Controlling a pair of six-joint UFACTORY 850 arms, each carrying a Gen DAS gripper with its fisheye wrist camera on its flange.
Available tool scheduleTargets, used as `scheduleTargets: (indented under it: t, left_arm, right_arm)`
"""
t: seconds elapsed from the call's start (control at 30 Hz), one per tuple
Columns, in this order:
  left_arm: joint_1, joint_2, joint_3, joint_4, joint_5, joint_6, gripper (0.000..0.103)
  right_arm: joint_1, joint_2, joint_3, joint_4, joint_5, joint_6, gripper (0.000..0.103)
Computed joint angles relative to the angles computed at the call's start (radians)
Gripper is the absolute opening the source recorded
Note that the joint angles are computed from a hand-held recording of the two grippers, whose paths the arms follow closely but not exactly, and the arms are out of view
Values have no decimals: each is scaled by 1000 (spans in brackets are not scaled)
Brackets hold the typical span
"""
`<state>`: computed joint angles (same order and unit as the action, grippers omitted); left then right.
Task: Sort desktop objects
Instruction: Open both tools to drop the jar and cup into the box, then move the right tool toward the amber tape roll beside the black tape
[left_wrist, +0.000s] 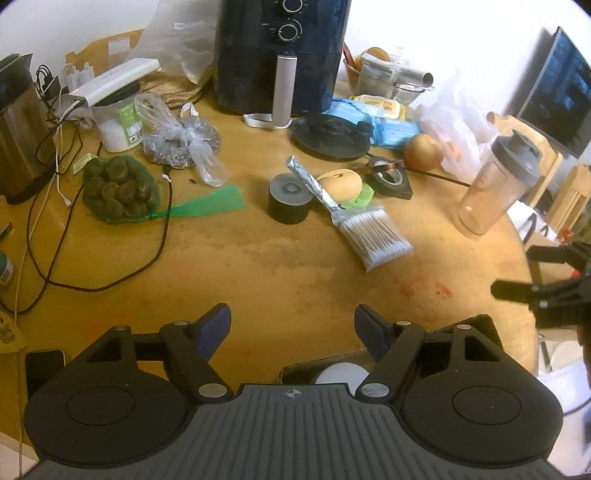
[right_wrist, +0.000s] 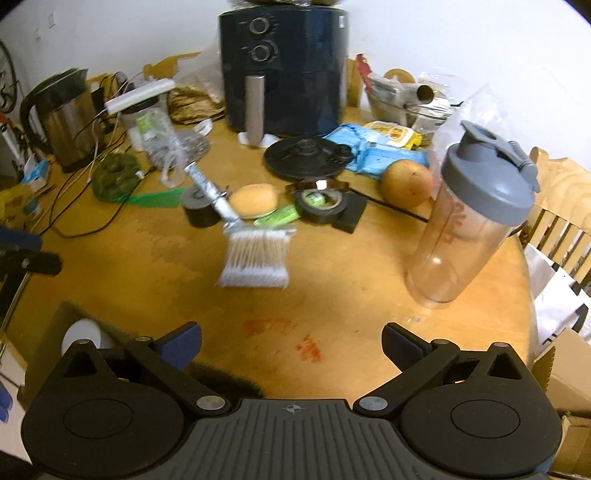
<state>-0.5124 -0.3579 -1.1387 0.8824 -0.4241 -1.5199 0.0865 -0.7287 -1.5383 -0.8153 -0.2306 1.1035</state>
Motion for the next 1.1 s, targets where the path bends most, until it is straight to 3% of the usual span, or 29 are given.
scheduleTargets:
  t: [0.47, 0.73, 0.9, 1.1]
  left_arm:
    - [-3, -10, -13, -34, -11, -6, 74]
    - [-10, -1, -9, -2, -35, -67, 74]
    - [-18, 8, -2, 12, -60, -105, 74]
    - [-23, 16, 7, -3, -90, -127, 74]
  right_arm:
    - [-30, -75, -124, 15, -37, -156, 103]
    - [-43, -150, -237, 154, -46, -388, 102]
    - [-52, -211, -331, 302, -77, -599, 93]
    - [-53, -297, -462, 304, -133, -702, 84]
